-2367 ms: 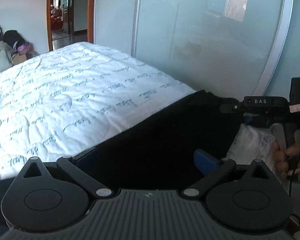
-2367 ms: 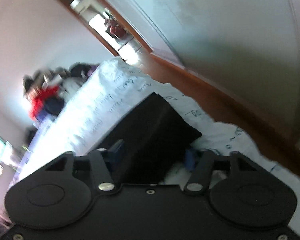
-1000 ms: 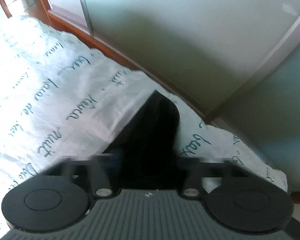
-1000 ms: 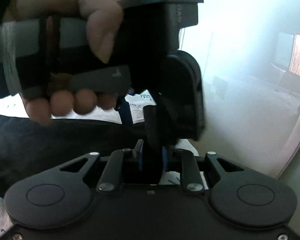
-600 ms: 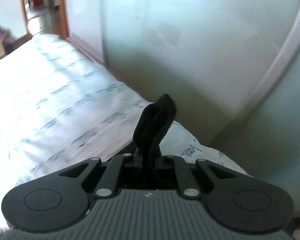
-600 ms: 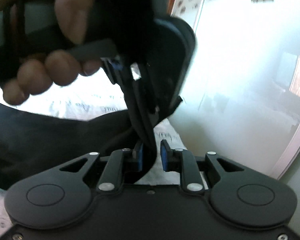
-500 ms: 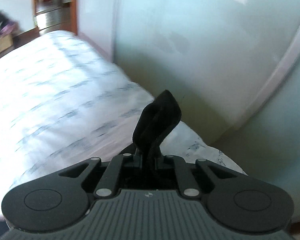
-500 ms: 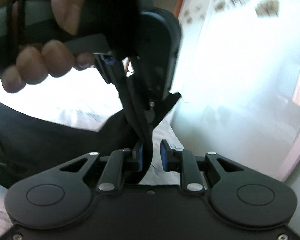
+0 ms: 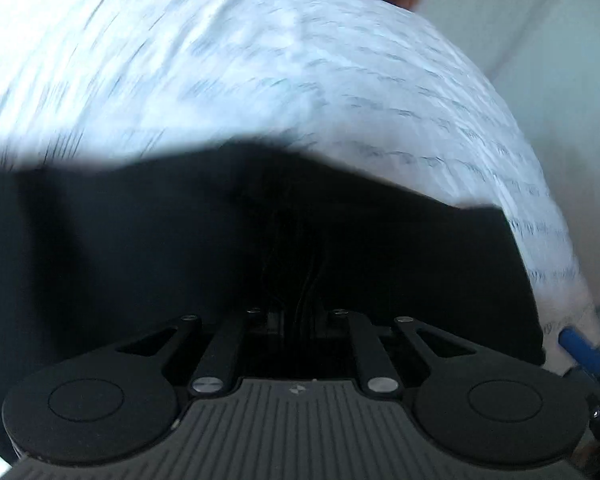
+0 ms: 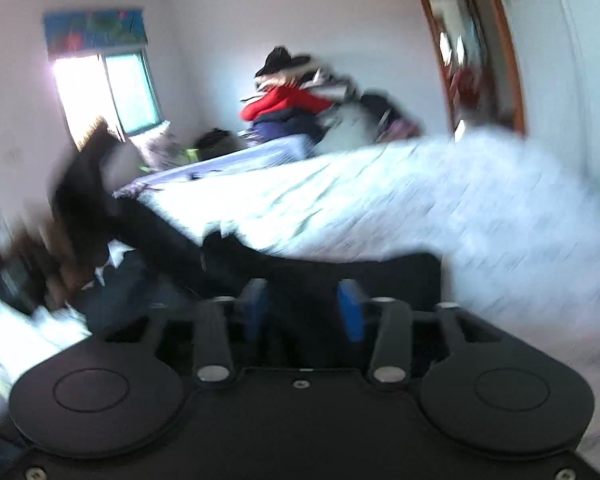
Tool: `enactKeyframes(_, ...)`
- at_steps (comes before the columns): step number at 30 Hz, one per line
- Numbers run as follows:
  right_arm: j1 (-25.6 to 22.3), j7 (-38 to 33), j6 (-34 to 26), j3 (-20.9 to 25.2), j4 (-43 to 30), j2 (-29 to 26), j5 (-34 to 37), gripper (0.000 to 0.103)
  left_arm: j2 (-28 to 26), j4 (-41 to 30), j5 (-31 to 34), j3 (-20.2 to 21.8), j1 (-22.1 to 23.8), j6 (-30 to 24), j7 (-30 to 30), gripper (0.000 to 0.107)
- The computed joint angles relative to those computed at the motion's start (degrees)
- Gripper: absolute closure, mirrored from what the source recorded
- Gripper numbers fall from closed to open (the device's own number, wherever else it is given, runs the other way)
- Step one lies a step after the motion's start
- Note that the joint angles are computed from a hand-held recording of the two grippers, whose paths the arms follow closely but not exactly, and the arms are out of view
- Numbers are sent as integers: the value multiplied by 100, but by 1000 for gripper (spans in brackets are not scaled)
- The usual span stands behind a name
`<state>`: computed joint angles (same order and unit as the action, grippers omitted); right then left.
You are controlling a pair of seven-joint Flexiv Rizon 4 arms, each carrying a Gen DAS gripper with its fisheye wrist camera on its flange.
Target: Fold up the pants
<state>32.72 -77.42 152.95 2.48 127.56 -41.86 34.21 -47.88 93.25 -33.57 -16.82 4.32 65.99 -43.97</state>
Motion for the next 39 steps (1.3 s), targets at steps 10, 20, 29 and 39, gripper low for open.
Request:
enactKeyframes(10, -909, 1583, 204, 365, -362, -501, -1198, 24, 6, 129, -828, -797, 565, 282, 1793, 92)
enactKeyframes(20, -1076, 2543, -217, 270, -510, -612, -2147, 23, -331, -323, -578, -187, 480, -478, 865, 67)
enactKeyframes(29, -2104, 4318, 919, 886, -974, -1404, -4085, 20, -34, -200, -1531, -46, 1067, -2022, 665, 27)
enactKeyframes(39, -1795, 5259, -258, 314, -1523, -1400, -5380, 15, 1201, 1581, -4300, -315, 914, 190, 4159, 26)
